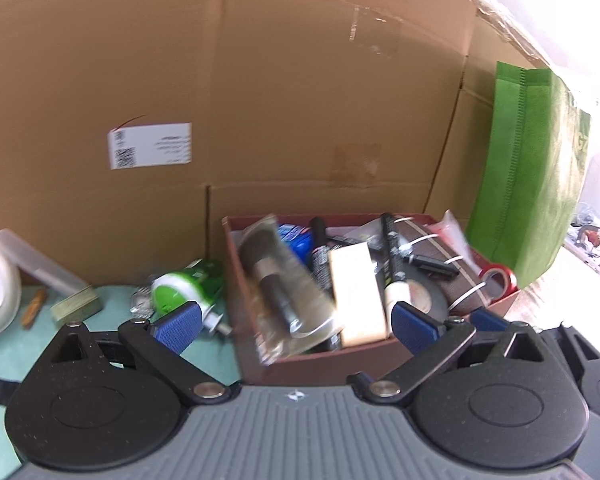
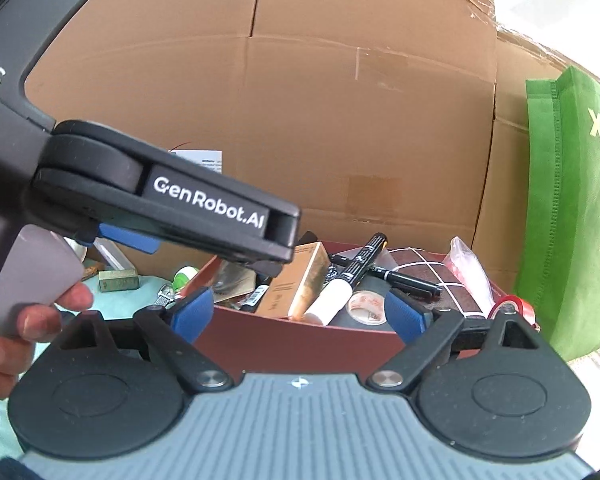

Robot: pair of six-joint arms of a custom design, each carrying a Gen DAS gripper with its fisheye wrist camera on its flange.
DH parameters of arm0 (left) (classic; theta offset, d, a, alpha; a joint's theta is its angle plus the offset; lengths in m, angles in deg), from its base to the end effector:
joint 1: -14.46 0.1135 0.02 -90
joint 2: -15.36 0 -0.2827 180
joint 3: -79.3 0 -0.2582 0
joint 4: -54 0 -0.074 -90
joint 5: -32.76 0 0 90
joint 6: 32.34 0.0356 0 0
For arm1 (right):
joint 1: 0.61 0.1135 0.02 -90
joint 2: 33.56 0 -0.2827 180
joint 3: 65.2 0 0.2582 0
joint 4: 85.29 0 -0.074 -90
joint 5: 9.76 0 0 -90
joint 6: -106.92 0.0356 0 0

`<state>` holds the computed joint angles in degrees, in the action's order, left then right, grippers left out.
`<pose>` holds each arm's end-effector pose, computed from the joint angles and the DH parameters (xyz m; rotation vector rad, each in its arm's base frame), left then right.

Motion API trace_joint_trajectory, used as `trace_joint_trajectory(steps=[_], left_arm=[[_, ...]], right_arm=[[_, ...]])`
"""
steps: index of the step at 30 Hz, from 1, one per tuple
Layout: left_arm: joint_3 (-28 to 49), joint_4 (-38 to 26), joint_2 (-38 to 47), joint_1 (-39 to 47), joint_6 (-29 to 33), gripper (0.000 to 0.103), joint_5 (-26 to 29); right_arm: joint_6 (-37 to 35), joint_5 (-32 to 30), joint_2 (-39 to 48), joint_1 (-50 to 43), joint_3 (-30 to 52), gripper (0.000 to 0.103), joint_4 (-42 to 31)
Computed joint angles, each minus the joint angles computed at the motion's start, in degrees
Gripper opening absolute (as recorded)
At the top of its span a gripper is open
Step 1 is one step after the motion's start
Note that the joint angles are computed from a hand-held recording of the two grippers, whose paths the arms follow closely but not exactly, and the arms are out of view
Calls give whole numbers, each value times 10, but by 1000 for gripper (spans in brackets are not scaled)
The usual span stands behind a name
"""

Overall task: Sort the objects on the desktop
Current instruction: 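Withdraw the left gripper from the bin toward the olive-green box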

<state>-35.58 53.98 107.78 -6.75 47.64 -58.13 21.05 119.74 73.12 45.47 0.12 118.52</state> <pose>0.3346 -0.1293 0.2272 0.1914 2.0542 -0.3227 0.2880 0.2664 0.1831 -0.1962 1.7950 -0.0250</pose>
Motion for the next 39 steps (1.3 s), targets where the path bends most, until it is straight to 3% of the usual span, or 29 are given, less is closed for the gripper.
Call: trace_joint_trajectory(steps=[9, 19, 24, 33, 39], left_arm=[[-124, 38, -70, 71, -7, 103, 27], [-181, 55, -89, 210, -3, 103, 113], [-149, 61, -40, 266, 26, 103, 150], [-14, 27, 91, 316, 38, 102, 216], [74, -5, 167, 312, 93, 93, 224]], right_arm=[[-6, 14, 24, 54, 36, 94, -27], [-40, -65, 99, 80, 140, 94, -77], [-50, -96, 151, 78, 219, 94, -121], [-51, -139, 269, 52, 405, 93, -219], [-41, -179, 348, 26, 548, 93, -302]])
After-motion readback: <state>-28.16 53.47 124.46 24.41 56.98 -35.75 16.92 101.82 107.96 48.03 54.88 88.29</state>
